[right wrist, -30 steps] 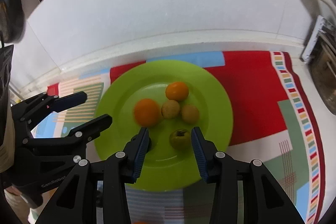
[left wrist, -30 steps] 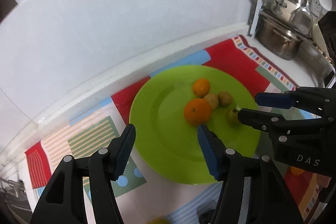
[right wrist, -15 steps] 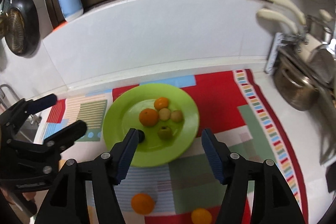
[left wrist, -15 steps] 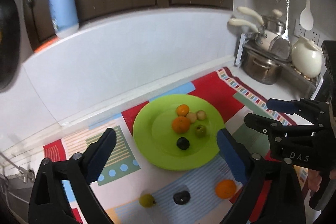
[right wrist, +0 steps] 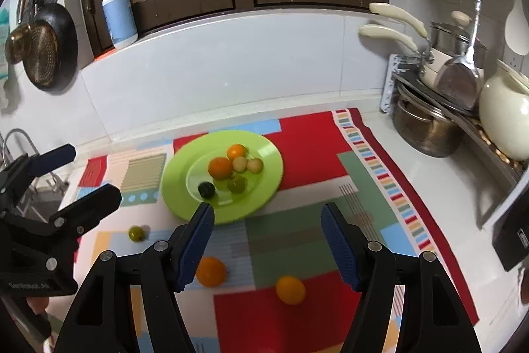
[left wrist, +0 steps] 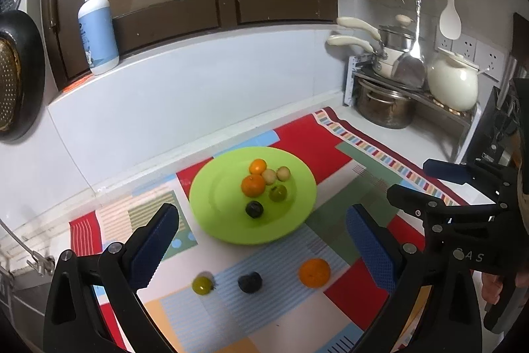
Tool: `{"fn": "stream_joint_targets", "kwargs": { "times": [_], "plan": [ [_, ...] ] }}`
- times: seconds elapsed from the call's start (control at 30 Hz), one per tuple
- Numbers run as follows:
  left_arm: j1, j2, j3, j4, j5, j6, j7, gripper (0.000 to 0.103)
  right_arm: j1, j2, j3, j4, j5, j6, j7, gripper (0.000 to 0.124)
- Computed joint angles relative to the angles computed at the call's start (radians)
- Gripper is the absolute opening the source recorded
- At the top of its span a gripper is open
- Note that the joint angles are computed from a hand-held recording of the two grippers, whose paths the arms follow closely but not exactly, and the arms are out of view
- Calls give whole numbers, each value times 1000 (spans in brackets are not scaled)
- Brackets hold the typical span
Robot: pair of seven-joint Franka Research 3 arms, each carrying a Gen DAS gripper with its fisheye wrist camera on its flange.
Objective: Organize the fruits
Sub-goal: 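Lift both open tools off the plate toward the loose oranges on the cloth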
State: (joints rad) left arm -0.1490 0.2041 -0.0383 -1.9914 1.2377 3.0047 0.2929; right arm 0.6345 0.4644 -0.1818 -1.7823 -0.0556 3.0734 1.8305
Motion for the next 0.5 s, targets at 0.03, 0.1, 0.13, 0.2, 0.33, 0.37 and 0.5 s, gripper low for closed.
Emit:
{"fn": "stream_joint_targets", "kwargs": {
  "times": [0.03,0.1,0.13,0.2,0.33,0.37,0.5],
  "plan": [
    [-6,-2,0,-4,10,-4,-12,103,12,-8,-15,-16,-8,6,5,68],
    [-12,-5,-2,-13,28,-8,-35,103,16,-24,-22,-48,-17,19,0,68],
    [-14,-6,-5,-16,35,-10,-42,103,15,-33,-21,-65,-18,28,-6,68],
    [-19,-6,-7,-21,58,-13,-67,103,22,-43,-30,-90,-20,40,-10,68],
    [-22,0,-18,-32,78,-17,-86,103,-10,-61,5,-130,5,65,-56,68],
    [-22,3,-21,-33,75,-18,-84,103,-18,-64,14,-139,14,71,-69,68],
    [-25,22,-30,-38,31,-23,-48,102,-40,-66,41,-157,48,67,-120,68]
  ]
}}
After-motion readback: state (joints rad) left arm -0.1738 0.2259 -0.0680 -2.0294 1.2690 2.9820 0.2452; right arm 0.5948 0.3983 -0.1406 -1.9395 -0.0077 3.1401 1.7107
